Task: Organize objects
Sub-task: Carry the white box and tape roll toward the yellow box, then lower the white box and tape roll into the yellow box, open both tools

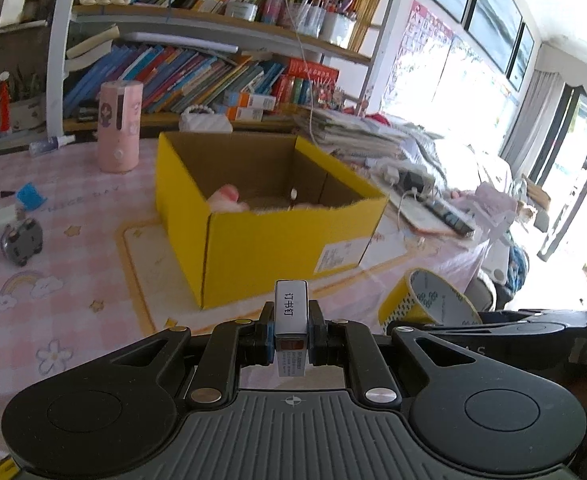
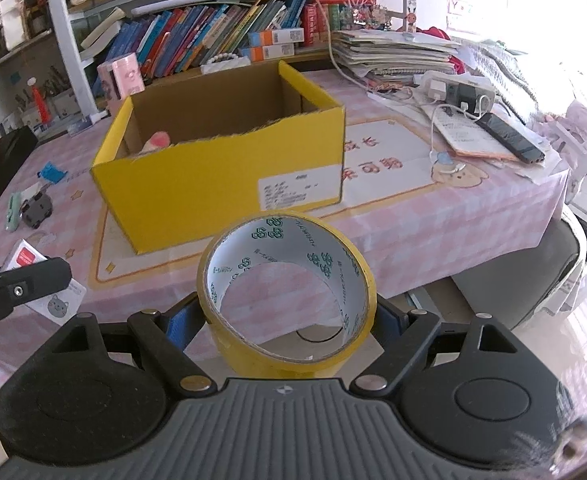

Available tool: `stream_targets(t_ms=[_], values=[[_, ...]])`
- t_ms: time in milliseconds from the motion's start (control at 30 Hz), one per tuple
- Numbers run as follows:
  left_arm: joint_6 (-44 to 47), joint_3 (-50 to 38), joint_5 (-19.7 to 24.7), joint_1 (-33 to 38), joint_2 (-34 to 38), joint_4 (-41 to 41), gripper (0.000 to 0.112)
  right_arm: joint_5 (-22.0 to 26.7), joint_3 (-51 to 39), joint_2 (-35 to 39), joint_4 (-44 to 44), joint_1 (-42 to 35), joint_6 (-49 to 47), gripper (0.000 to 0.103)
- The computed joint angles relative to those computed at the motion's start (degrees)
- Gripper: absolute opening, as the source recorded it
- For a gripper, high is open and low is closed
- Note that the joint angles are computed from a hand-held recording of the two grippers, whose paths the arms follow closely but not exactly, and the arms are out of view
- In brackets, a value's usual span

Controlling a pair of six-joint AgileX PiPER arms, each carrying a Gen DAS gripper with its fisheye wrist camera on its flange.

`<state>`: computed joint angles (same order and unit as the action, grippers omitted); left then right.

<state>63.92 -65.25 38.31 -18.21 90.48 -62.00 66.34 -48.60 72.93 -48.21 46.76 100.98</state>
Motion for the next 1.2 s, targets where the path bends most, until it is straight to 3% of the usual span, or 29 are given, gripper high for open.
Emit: stream_targets(t_ms=[233,433,533,667,800,933,1067,1200], values=[[0.99,-5.69,-5.6,-4.8,3.27,-3.83,0.013,-2.79,-0.28,-3.82,-3.71,-9.02,-8.56,0.084],[-2.93,-14.6,-11.77,-9.3,9.23,-2.33,0.013,-13.96,-3.44,-4.77,-6.95,-22.3,-20.92,0.084],[-9.43,-20.53,-15.29,-11.61,13.04,3.79,0.013,-22.31,-5.91,-2.93,-6.12,-30.14,-27.73,0.084],[-26.24,-29.05,-18.02,-14.52,18.5,21.24,0.013,-33.0,-10.22,1.72,0.93,-40.05,-40.21,0.084],[-41.98,-35.89,-16.73,-16.62,23.32,37.91,0.013,-40.12,-14.87,7.54,10.2,-46.31,-53.05,0.084],[-52.66,-42.55,-12.02,-18.64,28.14,49.42,0.013,-44.3,-19.46,13.39,26.06,-50.41,-71.53,0.084],[-57.78,-48.75,-7.96,-20.09,32.56,55.22,0.013,-42.55,-26.51,20.38,42.69,-52.41,-90.69,0.084],[-60.7,-54.01,-3.88,-20.67,36.0,57.59,0.013,-38.14,-34.41,27.69,49.92,-53.07,-101.75,0.084]])
